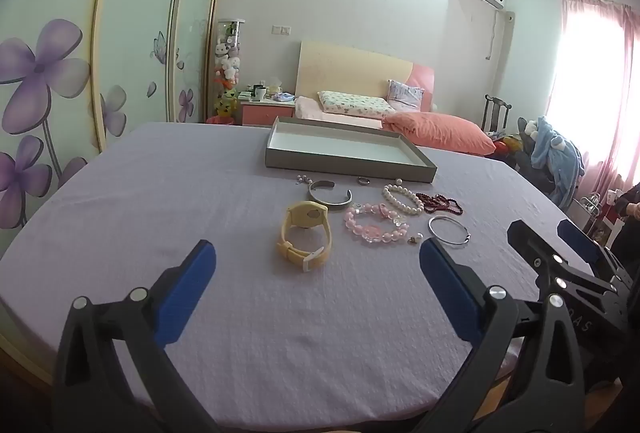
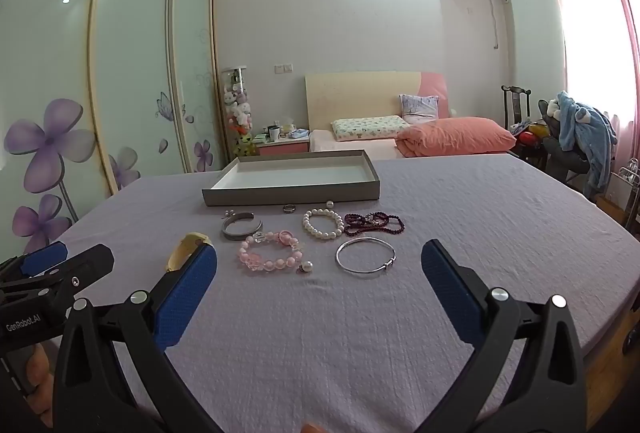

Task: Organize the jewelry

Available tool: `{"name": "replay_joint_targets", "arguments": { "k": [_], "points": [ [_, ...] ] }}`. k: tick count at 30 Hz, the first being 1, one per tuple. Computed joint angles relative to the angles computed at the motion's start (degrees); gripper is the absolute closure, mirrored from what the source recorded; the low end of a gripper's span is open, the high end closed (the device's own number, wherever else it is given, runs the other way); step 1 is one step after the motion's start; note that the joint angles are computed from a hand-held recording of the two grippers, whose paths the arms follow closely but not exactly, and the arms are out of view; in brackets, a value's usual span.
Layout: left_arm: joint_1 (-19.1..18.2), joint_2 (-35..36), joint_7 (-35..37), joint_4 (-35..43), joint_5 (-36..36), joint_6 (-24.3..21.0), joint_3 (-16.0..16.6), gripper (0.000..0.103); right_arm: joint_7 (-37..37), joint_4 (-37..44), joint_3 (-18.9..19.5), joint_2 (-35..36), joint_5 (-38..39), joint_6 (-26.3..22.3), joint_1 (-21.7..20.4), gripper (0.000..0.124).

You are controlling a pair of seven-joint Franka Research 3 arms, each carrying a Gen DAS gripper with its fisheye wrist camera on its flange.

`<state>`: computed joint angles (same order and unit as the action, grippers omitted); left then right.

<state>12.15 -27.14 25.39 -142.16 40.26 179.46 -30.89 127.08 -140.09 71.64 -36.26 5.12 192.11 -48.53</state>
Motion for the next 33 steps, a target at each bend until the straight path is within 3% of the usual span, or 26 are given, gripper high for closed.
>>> {"name": "replay_joint_targets", "arguments": {
  "k": [33],
  "points": [
    [-1.0,0.2,-1.0,0.2,1.4,-0.9,0.9,0.004,0.3,0.0,0.2,0.2,-0.1,0.1,-0.2,0.023]
  ]
}}
